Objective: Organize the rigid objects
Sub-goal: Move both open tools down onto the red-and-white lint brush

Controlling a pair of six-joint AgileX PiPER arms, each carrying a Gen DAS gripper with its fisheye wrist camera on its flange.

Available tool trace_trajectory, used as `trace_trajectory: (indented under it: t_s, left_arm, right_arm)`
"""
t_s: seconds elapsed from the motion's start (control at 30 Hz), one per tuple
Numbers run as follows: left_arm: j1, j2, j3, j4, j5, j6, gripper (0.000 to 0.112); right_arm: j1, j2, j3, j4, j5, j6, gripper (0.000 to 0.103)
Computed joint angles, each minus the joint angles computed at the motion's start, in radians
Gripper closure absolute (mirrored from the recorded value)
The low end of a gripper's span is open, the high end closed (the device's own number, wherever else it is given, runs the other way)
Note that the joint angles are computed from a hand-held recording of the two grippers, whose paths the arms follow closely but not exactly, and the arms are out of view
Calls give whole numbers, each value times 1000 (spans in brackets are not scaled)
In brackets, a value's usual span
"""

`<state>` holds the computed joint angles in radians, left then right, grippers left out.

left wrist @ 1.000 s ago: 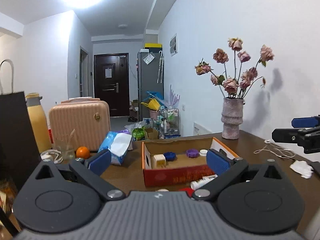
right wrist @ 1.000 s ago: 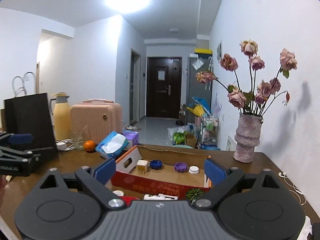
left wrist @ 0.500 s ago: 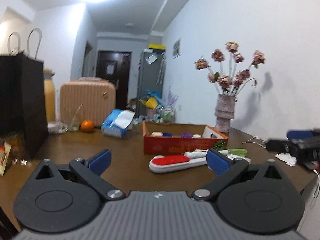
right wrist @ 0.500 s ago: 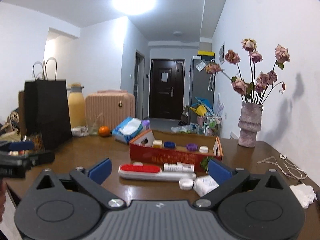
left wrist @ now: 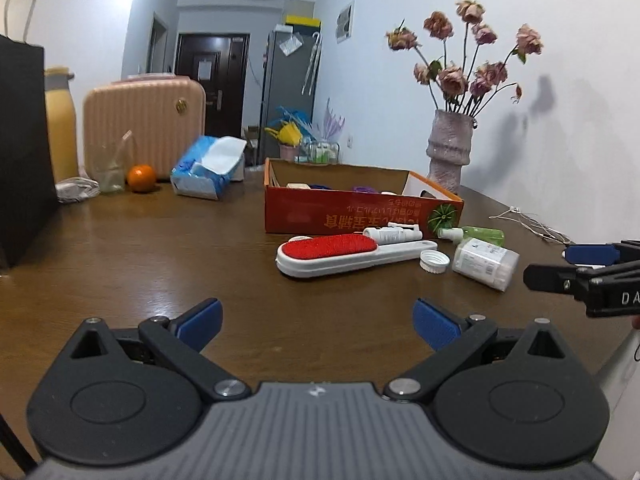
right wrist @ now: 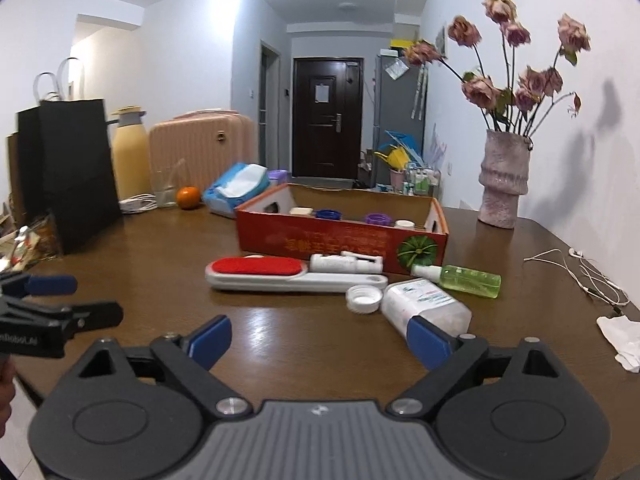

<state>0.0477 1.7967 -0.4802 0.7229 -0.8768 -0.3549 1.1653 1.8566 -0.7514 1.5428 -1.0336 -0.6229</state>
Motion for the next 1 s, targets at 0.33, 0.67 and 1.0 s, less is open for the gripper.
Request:
trace_trajectory:
  t_s: [0.33, 0.67, 1.0]
  left_arm:
    - [-140, 186, -426, 34, 308, -316, 13]
    - [-149, 404, -858, 648, 435, -1104, 33]
    - [-148, 509, -1015, 871, 419, -1384, 46]
  right_arm:
    - [-468, -31, 33, -462, 288, 207, 29]
    - [-840, 136, -230, -863, 659, 365, 53]
    - [-928, 254, -431, -843, 882, 260, 59]
